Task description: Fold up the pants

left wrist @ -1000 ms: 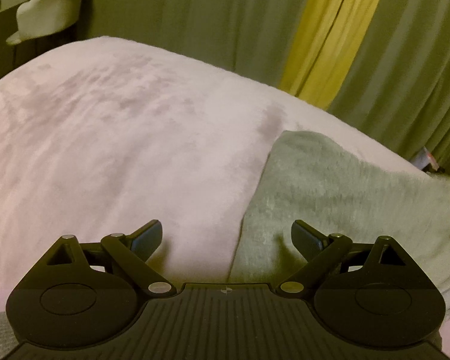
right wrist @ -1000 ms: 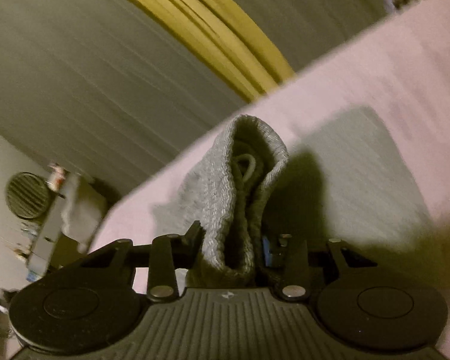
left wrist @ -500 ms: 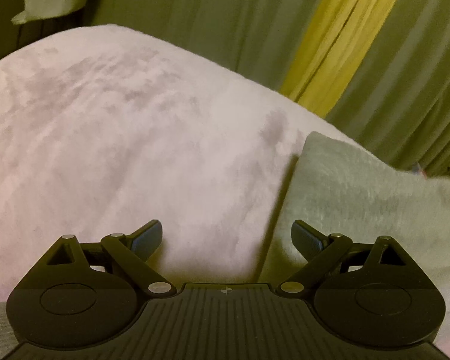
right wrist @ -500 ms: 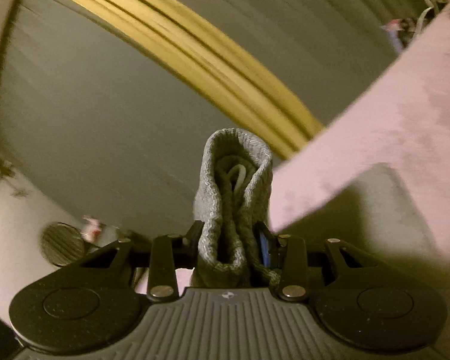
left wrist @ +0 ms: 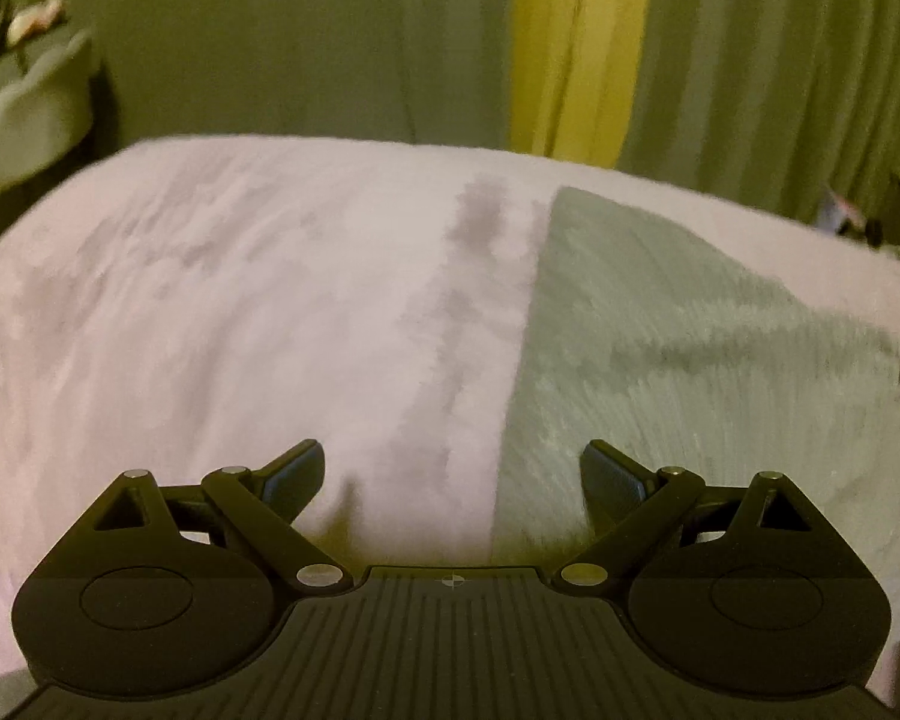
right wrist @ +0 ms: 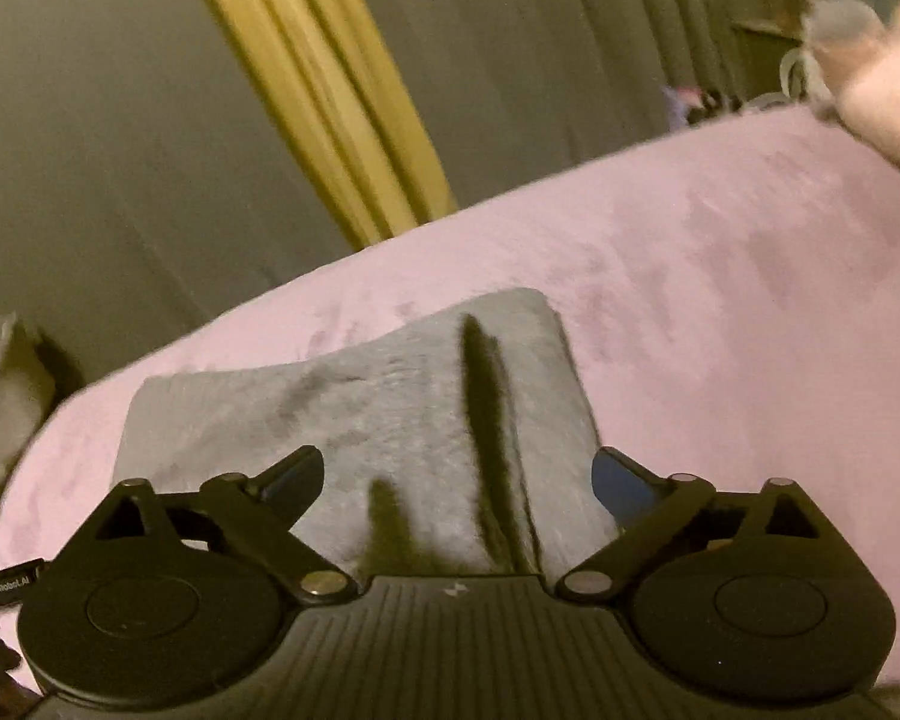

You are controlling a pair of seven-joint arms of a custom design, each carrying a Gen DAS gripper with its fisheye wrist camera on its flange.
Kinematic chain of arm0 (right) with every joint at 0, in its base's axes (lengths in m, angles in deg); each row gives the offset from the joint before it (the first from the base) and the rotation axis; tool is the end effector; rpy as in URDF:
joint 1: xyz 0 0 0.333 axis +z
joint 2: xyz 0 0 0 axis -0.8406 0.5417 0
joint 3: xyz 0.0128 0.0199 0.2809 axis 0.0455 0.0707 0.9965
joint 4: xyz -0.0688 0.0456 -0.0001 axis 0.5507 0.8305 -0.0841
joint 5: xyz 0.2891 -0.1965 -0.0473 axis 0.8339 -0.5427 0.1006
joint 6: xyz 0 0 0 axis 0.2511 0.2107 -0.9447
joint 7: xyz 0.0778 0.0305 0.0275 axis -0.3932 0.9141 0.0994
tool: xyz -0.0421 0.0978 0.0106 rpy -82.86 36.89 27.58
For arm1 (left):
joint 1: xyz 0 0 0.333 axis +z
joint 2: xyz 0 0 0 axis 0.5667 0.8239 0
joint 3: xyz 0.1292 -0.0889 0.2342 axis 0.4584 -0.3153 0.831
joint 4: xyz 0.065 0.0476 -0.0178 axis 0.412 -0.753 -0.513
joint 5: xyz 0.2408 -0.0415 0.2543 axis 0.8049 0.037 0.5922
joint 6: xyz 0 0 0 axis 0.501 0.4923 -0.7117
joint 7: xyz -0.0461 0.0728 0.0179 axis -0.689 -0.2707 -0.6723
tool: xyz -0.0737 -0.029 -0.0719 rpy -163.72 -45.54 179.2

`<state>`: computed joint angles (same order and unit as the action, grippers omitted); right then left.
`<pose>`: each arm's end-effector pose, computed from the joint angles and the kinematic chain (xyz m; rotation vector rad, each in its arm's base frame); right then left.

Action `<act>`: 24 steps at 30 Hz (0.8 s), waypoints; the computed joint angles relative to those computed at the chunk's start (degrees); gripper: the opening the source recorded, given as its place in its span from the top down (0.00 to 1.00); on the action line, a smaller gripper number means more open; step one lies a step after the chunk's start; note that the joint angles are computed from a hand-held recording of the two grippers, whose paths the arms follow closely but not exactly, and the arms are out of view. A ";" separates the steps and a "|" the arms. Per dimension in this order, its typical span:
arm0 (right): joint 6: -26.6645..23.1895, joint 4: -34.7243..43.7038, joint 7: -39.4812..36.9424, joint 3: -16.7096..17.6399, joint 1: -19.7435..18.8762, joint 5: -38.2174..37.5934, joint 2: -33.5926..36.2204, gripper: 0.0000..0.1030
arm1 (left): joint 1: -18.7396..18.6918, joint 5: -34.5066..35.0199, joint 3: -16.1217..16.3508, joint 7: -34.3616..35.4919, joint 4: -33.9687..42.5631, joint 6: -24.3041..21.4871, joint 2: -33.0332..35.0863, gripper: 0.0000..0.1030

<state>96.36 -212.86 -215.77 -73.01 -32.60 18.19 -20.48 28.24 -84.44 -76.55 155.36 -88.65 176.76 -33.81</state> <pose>0.3636 0.3039 0.4987 -1.0124 2.1953 -0.6911 0.5370 -0.1447 0.4877 -1.5531 2.1111 -0.7959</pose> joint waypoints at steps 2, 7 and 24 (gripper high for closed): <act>0.15 2.58 -2.46 -0.19 0.11 0.12 2.48 0.07 | -0.23 1.74 -0.19 0.35 -0.24 0.01 0.01 0.06; -3.05 3.93 -9.92 -1.83 1.87 4.59 7.61 0.04 | -0.57 4.55 -0.29 0.02 0.61 -1.70 0.83 0.06; 16.67 -9.43 -5.11 -3.07 -3.22 0.00 -1.17 0.04 | 0.60 -8.42 -0.21 5.74 8.71 -10.31 6.27 0.05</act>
